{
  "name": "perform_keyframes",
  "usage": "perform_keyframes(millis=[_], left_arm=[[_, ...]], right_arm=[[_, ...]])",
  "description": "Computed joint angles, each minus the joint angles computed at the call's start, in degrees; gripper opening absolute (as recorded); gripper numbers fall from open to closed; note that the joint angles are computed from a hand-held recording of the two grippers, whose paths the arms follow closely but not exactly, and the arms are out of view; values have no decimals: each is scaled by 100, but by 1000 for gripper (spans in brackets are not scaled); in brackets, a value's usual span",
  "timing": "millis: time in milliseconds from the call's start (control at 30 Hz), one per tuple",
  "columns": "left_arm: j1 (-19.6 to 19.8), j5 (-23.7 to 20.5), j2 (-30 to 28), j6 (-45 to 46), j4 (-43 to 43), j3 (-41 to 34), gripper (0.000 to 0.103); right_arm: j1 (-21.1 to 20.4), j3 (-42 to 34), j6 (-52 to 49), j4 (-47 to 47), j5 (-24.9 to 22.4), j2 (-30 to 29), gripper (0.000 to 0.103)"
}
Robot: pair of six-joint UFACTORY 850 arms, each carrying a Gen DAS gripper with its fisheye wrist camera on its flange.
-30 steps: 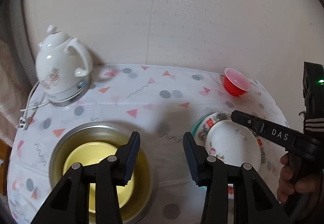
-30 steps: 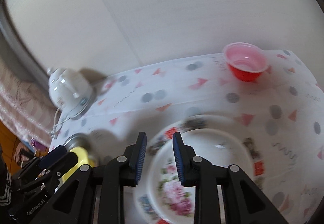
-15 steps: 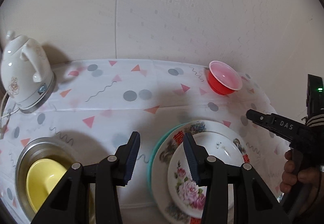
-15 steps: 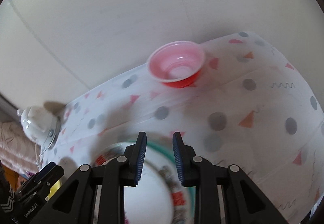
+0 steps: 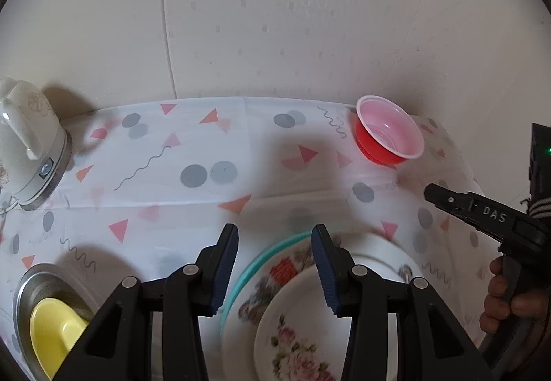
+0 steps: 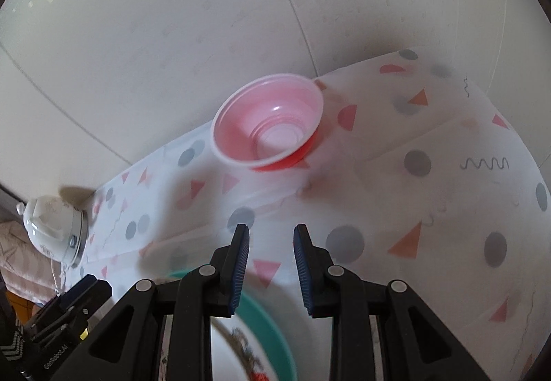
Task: Organize plates and bowls
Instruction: 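Move the open right gripper over the plate stack toward the red-pink bowl, then grasp the red-pink plastic bowl rim with the right gripper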
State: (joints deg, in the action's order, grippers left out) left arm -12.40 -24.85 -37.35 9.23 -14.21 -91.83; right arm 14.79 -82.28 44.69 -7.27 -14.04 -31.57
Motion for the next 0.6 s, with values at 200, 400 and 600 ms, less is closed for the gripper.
perform_keyframes(millis=[200,400,600], left_arm=[[-105,-389,-496,-289,101,-788,45],[-231,-771,-1040,-269,-111,-1621,45],[-292,-1181,-1656,-110,-600,-2588,44]], right_arm=[[-215,-321,-178,76,-167,-159,27],[-473,-639,-576,505,-182,-392,27],[-687,-1041,-1584,1671,-250,-714,27]])
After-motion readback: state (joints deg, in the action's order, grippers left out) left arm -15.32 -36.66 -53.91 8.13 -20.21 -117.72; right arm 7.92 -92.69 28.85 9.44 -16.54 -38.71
